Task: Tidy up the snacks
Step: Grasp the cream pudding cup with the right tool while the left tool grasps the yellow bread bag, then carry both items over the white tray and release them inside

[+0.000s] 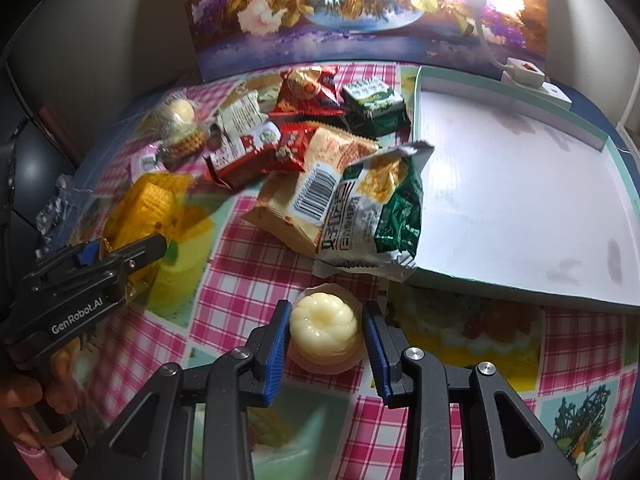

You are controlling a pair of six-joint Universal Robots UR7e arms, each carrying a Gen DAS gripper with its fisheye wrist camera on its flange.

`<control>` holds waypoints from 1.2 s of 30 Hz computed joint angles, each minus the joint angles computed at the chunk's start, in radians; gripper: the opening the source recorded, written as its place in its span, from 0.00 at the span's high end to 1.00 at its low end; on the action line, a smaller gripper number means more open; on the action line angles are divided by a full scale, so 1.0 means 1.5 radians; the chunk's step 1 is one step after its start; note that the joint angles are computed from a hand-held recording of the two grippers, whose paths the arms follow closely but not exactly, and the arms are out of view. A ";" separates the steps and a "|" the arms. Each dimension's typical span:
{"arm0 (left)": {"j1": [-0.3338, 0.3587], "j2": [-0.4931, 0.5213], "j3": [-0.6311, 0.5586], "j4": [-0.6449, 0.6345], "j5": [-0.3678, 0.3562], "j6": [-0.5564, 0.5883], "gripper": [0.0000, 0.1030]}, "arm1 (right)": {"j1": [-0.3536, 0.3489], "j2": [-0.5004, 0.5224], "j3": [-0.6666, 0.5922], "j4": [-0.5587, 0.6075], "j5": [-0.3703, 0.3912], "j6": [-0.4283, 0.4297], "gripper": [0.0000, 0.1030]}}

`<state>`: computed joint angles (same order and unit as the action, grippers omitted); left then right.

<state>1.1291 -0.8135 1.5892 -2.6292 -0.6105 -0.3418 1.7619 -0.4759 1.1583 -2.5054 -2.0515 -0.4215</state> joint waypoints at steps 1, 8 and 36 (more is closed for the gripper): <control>-0.003 -0.003 -0.001 0.010 0.001 -0.012 0.53 | 0.000 -0.004 0.003 -0.002 0.005 0.003 0.63; -0.027 0.007 -0.055 0.077 0.009 -0.059 0.53 | 0.003 -0.029 0.011 -0.038 0.031 0.031 0.63; -0.025 0.392 -0.702 0.336 -0.118 -0.009 0.53 | -0.048 0.163 -0.466 0.122 -0.131 0.136 0.62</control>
<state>1.0918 -0.2262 0.5363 -2.1259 -0.7872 -0.3551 1.6893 -0.2320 0.4586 -2.3221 -2.2477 -0.2170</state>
